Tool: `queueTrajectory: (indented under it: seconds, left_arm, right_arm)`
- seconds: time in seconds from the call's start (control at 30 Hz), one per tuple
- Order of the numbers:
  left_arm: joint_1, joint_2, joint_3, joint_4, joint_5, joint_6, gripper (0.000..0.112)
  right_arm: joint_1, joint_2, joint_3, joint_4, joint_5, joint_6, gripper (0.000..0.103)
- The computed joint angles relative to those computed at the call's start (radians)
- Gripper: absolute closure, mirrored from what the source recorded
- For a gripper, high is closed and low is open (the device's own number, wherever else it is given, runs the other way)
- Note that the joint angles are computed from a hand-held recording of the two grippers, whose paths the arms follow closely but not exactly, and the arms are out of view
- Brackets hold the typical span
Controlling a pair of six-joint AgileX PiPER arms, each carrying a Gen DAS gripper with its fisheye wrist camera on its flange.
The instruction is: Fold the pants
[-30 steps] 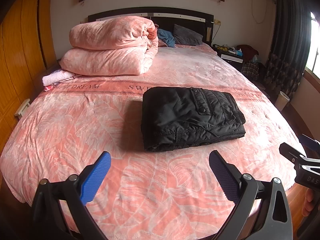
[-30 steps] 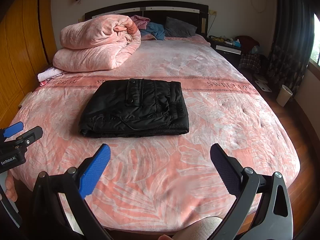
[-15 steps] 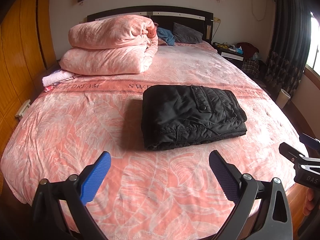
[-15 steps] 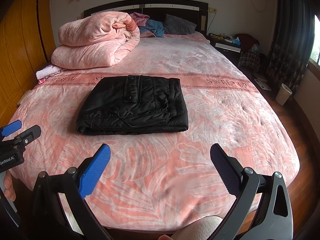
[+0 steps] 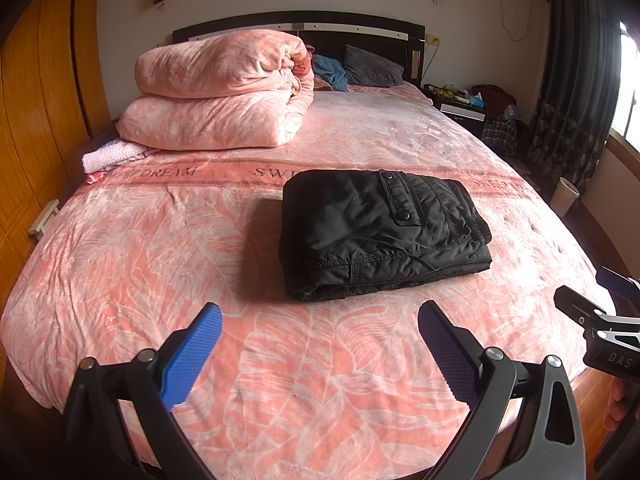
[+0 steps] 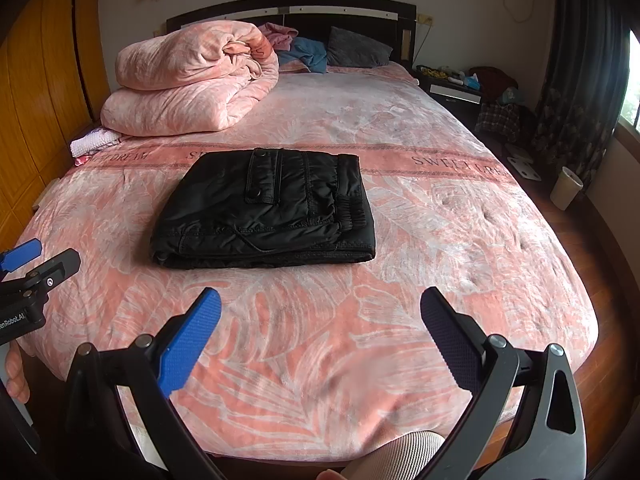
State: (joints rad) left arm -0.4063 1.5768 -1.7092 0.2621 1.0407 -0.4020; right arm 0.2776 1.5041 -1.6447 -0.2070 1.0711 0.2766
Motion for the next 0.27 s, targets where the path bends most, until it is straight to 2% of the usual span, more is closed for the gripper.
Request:
queueTrajectory:
  seconds: [0.27]
  left_arm:
    - [0.019,0.018,-0.025,-0.024,0.016,0.026,0.013]
  right_arm:
    - [-0.007,0.003,-0.003,0.007,-0.001,-0.008,0.003]
